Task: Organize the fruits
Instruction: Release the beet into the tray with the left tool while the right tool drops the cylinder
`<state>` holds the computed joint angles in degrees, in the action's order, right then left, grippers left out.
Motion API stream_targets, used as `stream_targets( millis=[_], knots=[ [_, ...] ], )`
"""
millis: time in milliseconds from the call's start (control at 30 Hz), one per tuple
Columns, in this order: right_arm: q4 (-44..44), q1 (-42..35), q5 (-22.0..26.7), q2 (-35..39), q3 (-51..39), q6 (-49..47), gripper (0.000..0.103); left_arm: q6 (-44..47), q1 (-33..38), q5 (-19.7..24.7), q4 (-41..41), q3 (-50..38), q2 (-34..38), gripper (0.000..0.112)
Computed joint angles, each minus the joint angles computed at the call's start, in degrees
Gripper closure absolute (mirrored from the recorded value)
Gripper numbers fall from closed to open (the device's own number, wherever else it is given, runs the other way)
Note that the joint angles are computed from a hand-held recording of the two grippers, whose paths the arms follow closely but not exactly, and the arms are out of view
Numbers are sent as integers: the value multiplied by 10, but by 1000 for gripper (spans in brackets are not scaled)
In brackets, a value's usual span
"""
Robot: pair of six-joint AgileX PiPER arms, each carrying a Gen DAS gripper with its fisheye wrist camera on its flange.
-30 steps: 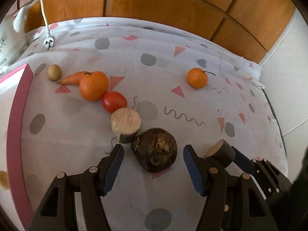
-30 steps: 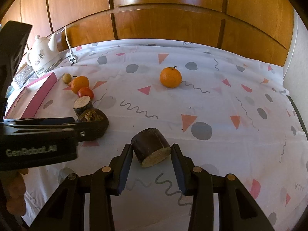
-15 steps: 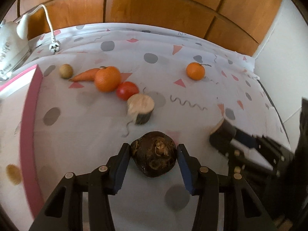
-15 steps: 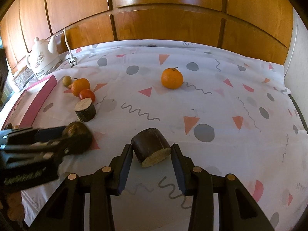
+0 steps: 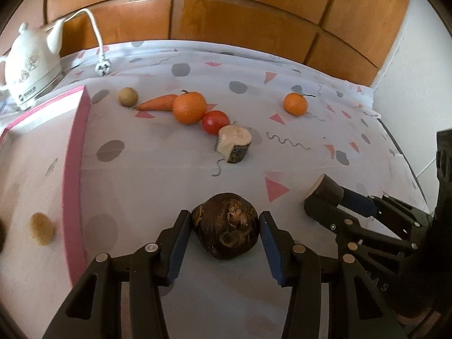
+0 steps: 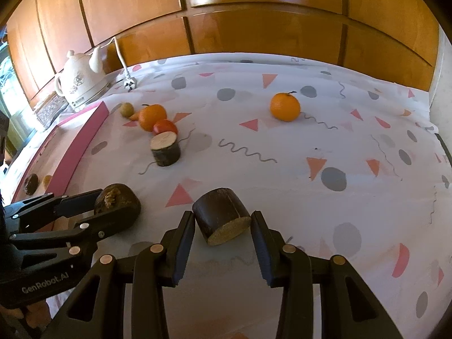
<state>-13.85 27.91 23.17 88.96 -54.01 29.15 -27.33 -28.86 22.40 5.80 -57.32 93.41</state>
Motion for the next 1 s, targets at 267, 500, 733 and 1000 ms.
stream_targets(
  millis=[267,500,733,1000],
  knots=[
    [-33,29,13,-19,-3,42,62,-67,1,15,78,27,-66,63],
    [-48,61,25,-19,-20,62,62,-70,33,34,76,48,-119,63],
    [-23,92,32,-7,-56,37,62,-123,75,53,130,75,-182,63],
    [45,125,48,41,-144,-44,62,-96,175,56,114,103,-219,63]
  ],
)
